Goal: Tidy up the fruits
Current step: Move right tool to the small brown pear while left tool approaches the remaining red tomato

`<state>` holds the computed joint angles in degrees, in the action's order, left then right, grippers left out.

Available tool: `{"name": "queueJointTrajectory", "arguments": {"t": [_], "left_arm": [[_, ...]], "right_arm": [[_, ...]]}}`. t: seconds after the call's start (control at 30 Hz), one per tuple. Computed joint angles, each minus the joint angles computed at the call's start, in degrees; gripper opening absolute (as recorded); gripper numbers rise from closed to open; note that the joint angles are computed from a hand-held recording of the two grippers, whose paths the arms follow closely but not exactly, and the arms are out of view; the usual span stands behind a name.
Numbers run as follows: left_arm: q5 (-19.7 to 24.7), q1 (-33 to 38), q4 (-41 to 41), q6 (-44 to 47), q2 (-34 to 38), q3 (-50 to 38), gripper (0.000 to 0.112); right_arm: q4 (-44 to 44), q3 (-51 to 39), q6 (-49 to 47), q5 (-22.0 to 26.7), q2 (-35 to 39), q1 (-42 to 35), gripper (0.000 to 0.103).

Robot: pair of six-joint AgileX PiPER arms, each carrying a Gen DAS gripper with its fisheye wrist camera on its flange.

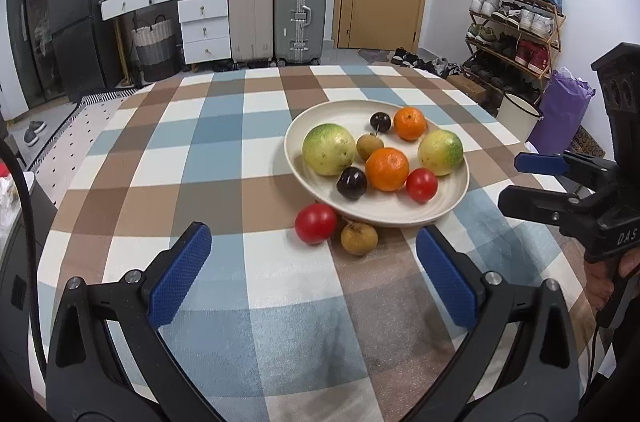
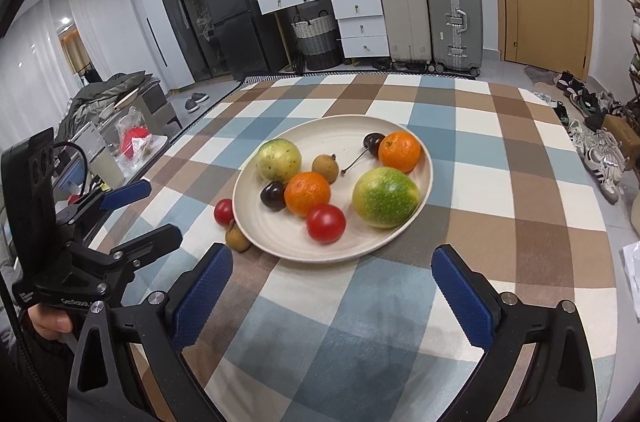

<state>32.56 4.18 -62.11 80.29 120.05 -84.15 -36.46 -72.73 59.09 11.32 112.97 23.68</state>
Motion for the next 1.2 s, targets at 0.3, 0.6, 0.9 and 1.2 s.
{"name": "queueJointTrajectory", "arguments": {"t": [0.3, 0.6, 0.9, 1.2], "left_arm": [[-0.2, 1.1, 0.8, -0.3, 1.6, -0.9, 0.102], [-0.7, 1.8, 0.8, 0.0, 2.4, -1.7, 0.101], [1.9, 2.4, 6.0, -6.1, 5.0, -5.5, 0.072], [3.1, 3.3, 8.2, -8.9, 6.6, -7.9, 0.069]], "right_arm": [[4.9, -3.5, -3.7, 1.1, 3.6, 2.2, 0.101], [15.3, -9.5, -13.8, 4.1, 8.2, 3.9, 0.086], [22.4, -18.0, -23.2, 8.5, 13.5, 6.2, 0.067], [26.7, -26.5, -28.4, 12.6, 18.8, 6.9, 0.057]]}}
